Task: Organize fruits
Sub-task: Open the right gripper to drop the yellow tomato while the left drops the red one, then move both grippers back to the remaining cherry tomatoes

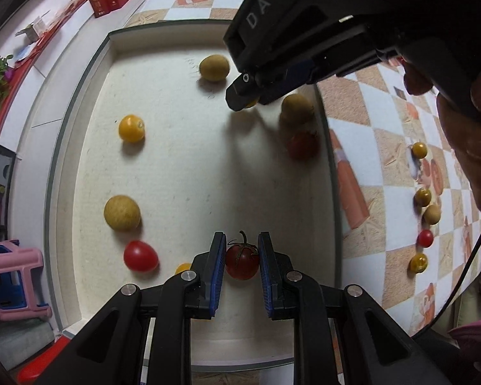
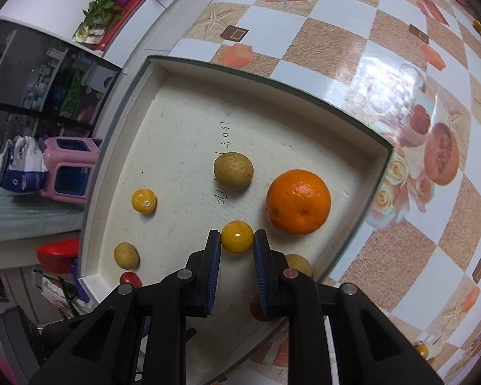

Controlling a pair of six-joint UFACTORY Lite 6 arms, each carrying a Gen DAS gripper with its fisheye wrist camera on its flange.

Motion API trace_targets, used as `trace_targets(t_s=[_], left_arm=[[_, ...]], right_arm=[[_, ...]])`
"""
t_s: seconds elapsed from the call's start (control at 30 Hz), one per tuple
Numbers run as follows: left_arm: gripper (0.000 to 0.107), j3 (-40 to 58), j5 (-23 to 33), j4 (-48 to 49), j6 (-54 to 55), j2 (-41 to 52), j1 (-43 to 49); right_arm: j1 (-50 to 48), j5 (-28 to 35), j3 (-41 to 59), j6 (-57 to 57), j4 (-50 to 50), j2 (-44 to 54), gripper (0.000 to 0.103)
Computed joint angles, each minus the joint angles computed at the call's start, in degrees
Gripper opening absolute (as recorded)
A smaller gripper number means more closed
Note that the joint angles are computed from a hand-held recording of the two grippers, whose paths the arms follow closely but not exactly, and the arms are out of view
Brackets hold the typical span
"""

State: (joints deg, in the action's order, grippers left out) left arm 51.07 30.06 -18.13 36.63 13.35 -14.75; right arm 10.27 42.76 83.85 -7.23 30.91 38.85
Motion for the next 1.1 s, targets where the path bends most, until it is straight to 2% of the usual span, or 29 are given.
trace_targets(t_s=[0.27, 0.33, 0.4, 0.43, 0.47, 0.53, 0.63, 0.7, 0.97, 1.1], left_arm=[[0.022, -2.9, -3.3, 4.4, -2.4, -1.0, -0.2], [0.023, -3.8, -4.0, 5.9, -3.4, -1.4, -0.9], [0.024, -4.5, -4.8, 6.8, -3.7, -1.9, -1.2], [0.032, -4.7, -4.5, 6.2, -2.6, -2.2, -1.0], [0.047, -5.3, -4.7, 5.9, -2.2, -2.9, -1.1], [0.070, -7.6, -6.9, 8.4, -5.7, -5.4, -3.0], [0.071, -8.2, -7.0, 8.8, -6.5, -6.4, -3.6], [0.071, -8.0, -6.8, 9.7, -7.4, -6.1, -3.5], [0.071, -6.6, -4.6, 12.5, -9.2, -7.1, -3.8], [0.071, -3.4, -2.9, 13.8, -10.7, -5.6, -4.6]], right_arm=[[3.4, 2.8, 6.5, 5.7, -6.2, 4.5, 0.026], [2.9, 4.7, 9.0, 4.6, -4.4, 6.3, 0.038], [3.1, 7.0, 13.4, 5.4, -4.3, 9.1, 0.066], [3.4, 7.3, 13.8, 6.4, -5.5, 9.1, 0.068], [3.6, 7.6, 14.7, 6.7, -5.8, 9.6, 0.068], [3.7, 7.8, 15.3, 7.0, -5.4, 10.1, 0.068], [2.7, 7.2, 12.8, 5.7, -3.8, 8.4, 0.070], [2.1, 7.0, 12.0, 4.9, -2.3, 7.6, 0.079], [-3.4, 5.2, 4.2, -0.8, 8.1, 0.1, 0.087], [-6.3, 4.1, -0.9, -2.0, 9.3, -5.5, 0.088]])
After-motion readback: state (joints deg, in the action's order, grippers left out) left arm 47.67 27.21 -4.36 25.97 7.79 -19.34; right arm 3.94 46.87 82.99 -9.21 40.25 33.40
